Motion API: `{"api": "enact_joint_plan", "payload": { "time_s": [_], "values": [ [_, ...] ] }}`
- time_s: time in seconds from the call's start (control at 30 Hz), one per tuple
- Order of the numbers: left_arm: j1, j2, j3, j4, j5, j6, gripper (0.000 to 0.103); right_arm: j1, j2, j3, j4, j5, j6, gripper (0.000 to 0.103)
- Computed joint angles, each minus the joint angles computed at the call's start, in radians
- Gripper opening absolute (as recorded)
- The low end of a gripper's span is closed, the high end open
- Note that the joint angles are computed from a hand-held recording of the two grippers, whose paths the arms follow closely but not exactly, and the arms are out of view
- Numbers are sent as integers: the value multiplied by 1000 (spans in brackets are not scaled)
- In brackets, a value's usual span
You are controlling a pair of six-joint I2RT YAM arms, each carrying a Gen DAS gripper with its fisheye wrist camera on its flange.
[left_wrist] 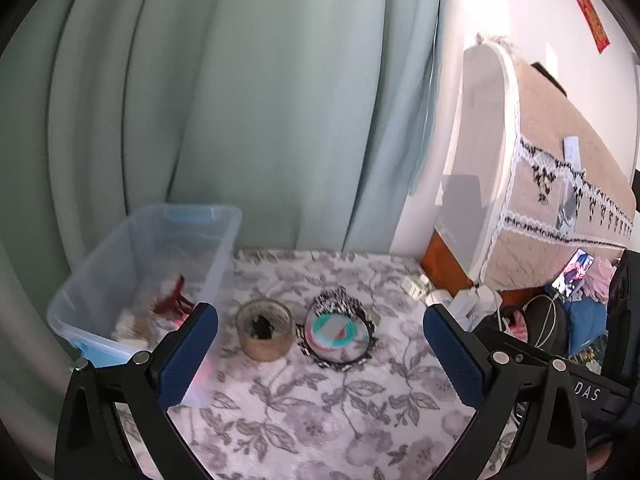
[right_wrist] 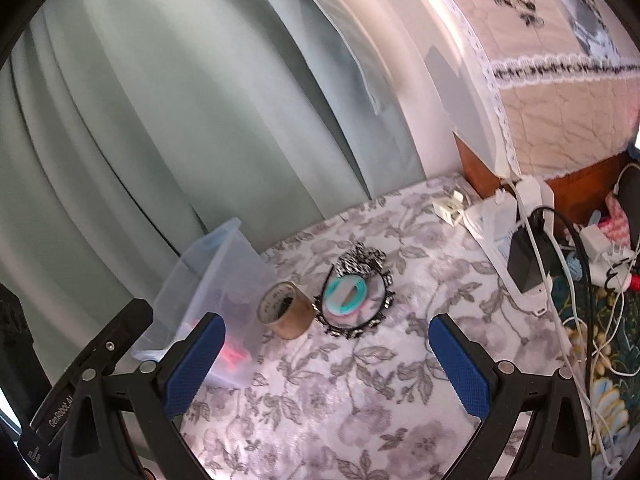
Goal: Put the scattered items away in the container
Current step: 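Move both grippers back toward the tape roll and black headband, then grasp the clear tape roll with the left gripper while the right grasps the black rhinestone headband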
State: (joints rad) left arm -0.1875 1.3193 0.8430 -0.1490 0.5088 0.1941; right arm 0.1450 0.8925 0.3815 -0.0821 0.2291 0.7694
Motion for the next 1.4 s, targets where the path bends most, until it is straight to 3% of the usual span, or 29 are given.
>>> {"api": "enact_joint_plan", "payload": {
  "time_s": [0.33,0.43,0.6,1.1,1.4],
  "values": [
    [-70,209,53,22,-63,6,103,-145,233,-32,181,-140,-39,103],
    [-94,271,73,31,-126,13,103,-157,319,-19,223,-139,-53,103],
    [-146,385,130,40,-318,-25,103,-218,500,25,283,-248,-84,103],
    [-217,712,360,57,-444,-107,102,-255,861,180,400,-329,-163,102],
    [-221,866,510,52,-491,-215,99,-281,1001,275,442,-351,-211,88]
  ]
}}
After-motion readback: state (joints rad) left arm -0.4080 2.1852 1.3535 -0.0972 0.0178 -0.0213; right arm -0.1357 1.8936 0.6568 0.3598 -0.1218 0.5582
